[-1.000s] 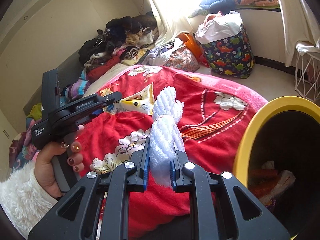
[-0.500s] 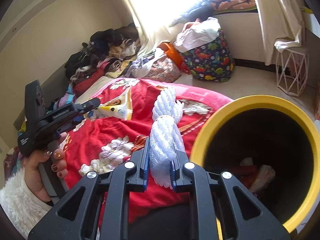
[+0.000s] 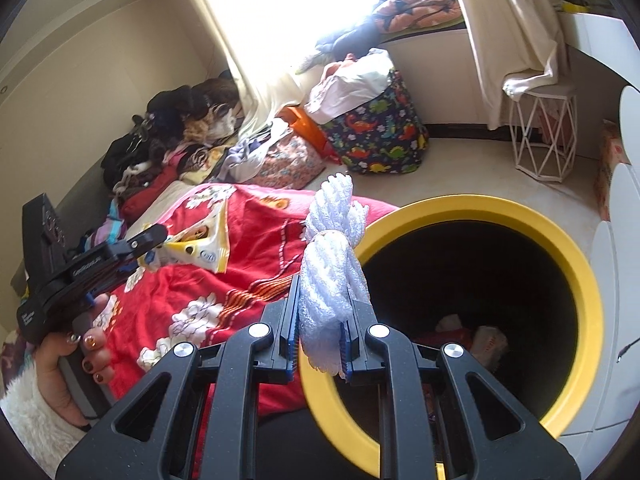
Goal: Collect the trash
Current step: 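Carry the yellow wrapper and white foam net over the bin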
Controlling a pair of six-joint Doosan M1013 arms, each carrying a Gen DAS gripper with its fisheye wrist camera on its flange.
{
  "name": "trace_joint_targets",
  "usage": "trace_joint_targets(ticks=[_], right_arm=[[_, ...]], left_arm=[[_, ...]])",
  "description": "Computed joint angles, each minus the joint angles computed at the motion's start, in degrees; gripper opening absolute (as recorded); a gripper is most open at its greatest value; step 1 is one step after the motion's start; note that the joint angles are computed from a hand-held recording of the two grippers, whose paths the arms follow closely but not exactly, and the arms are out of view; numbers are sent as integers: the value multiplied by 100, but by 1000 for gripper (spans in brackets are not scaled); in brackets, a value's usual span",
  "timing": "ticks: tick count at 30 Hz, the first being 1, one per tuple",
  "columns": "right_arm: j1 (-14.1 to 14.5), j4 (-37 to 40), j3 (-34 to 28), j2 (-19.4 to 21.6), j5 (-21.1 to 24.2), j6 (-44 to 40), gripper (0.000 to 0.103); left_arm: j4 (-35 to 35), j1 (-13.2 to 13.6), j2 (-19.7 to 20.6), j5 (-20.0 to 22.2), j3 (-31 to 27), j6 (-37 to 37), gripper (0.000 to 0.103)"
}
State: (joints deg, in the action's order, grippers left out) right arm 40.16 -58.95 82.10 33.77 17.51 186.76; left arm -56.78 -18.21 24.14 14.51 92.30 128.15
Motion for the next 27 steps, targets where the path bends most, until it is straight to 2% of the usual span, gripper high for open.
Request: trace_joint_targets(ticks=[12,19,27], right_arm=[[-40,-983,399,-231,503,1363,16],[-57,-1217,622,-340,738,1792,16],[-92,-1044,754,-413,866,1863,16]], left_arm=[[-323,-235,-17,148,-19,638,26],[-254,-365,4,190,-62,777,26],[114,-538,82,275,-151,767,26]])
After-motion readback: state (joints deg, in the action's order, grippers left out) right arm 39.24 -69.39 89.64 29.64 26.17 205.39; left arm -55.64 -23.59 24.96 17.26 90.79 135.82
